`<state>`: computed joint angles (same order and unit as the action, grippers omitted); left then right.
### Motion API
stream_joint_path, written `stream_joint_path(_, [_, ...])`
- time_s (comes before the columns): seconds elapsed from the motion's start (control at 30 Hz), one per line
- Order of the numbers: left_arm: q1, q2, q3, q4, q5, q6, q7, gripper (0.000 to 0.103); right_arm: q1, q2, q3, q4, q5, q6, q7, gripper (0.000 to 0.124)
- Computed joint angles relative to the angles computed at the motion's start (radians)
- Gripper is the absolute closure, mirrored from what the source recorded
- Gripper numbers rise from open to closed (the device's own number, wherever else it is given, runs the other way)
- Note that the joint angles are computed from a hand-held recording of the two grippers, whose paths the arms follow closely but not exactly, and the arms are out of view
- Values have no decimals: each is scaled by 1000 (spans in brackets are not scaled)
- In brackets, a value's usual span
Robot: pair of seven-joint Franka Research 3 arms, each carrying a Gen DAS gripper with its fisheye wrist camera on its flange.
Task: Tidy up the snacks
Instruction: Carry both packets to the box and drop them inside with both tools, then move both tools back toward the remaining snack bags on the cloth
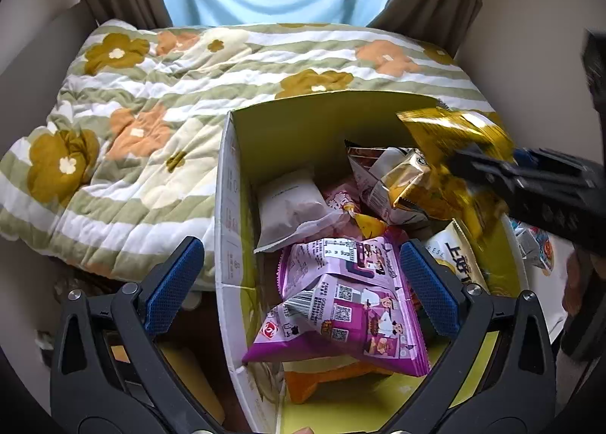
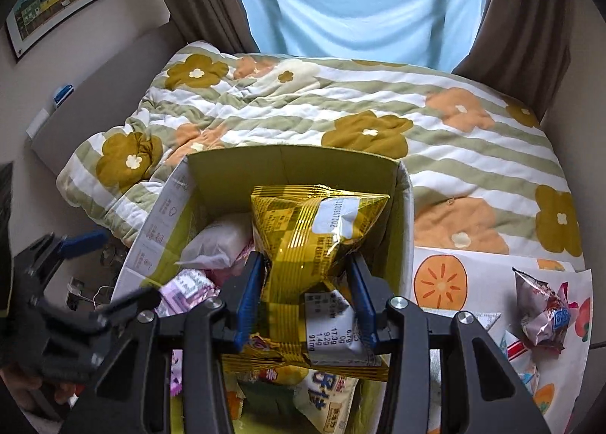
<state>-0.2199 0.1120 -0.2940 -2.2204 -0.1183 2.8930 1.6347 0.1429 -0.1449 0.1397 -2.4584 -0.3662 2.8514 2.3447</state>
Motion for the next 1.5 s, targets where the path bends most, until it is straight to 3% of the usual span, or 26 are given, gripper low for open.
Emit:
stream_joint_path(0.07, [-6, -3, 3, -1, 16, -1, -15, 0, 13, 26, -22, 22, 61, 15, -47, 83])
stream_joint_path(0.27, [-40, 1, 48, 5, 220, -1, -188, 0, 43, 89, -51, 83, 162, 25, -145, 83])
stream_joint_path(0.37, [-30, 0, 41, 1, 229, -8, -202, 0, 66, 117, -60, 106, 216, 43, -204, 80])
stream_joint_path(0.4, [-30, 0, 41, 0, 235, -10, -209, 0, 75, 123, -63, 107, 246, 54, -234, 76])
stream_joint_path(0.43, [-30, 0, 41, -1, 244, -14, -217, 0, 82, 125, -65, 103, 277, 72, -260, 58])
stream_joint_path(0.47, [-29, -1, 40, -3, 248, -15, -220, 0, 86, 124, -67, 96, 284, 88, -265, 32])
stream_joint_path(0.5, [-29, -3, 40, -5, 255, -16, -224, 0, 88, 117, -68, 82, 283, 107, -261, 23])
stream_joint_path(0.67, [-29, -11, 36, -17, 263, -22, -234, 0, 83, 84, -60, 26, 278, 130, -249, 21])
stream_joint_path(0.87, [-35, -44, 36, -46, 281, -2, -249, 0, 37, 17, -20, -11, 182, 115, -166, 21])
stream_joint_path(1.13, [-72, -105, 22, -69, 268, 13, -242, 0, -68, -178, 65, -94, 80, 23, -65, 21])
stream_joint_path(1.37, [-127, -118, -3, -47, 386, 13, -395, 0, -116, -384, 54, -220, 144, -23, -141, 21])
stream_joint_path(1.5, [-173, -87, -24, 6, 548, -24, -590, 0, -126, -495, 1, -306, 204, -43, -247, 21])
